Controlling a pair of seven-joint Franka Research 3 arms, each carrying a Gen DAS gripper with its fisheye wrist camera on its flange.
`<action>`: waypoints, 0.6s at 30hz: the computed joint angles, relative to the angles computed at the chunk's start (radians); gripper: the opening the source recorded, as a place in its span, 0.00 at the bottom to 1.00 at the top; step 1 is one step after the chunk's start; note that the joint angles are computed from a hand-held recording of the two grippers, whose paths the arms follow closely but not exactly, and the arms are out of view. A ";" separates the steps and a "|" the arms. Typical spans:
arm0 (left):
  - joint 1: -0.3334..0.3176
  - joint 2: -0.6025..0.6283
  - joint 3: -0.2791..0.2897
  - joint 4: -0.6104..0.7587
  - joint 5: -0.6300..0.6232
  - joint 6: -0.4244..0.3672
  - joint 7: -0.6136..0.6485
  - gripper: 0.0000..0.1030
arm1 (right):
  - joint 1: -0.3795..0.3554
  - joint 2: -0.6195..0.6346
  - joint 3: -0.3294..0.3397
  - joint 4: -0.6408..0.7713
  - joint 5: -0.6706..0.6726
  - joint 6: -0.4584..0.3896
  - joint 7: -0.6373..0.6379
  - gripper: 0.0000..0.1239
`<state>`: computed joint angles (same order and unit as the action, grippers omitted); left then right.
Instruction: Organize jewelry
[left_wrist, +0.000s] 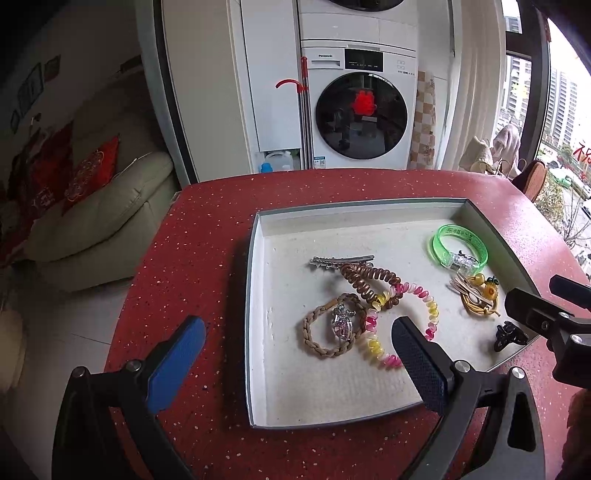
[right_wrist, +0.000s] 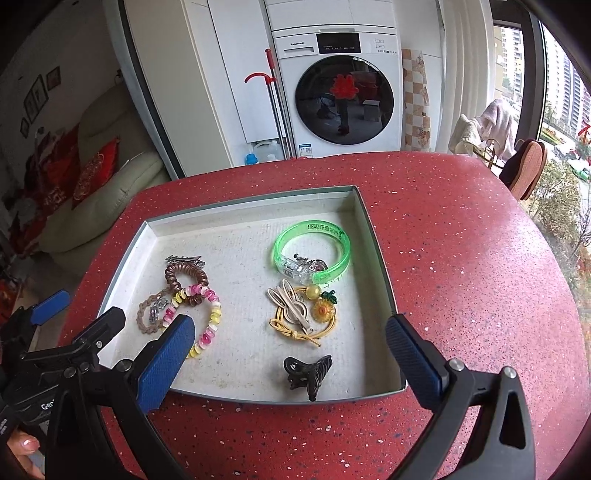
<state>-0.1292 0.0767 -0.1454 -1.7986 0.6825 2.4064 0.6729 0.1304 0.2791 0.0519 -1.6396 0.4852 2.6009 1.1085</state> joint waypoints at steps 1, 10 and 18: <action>-0.001 -0.006 0.000 -0.007 0.003 0.001 -0.003 1.00 | 0.000 -0.011 0.002 -0.019 0.004 0.018 -0.009 0.83; -0.002 -0.090 -0.020 -0.097 0.027 0.019 -0.057 1.00 | 0.002 -0.117 0.012 -0.163 0.087 0.111 -0.102 0.83; 0.001 -0.177 -0.057 -0.187 0.108 0.007 -0.184 1.00 | 0.026 -0.216 0.000 -0.295 0.136 0.195 -0.172 0.83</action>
<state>-0.1284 -0.1000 -0.2021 -1.9859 0.7901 2.4137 0.4891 0.1560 0.0634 0.0520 -1.9342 0.6217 2.7957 0.9364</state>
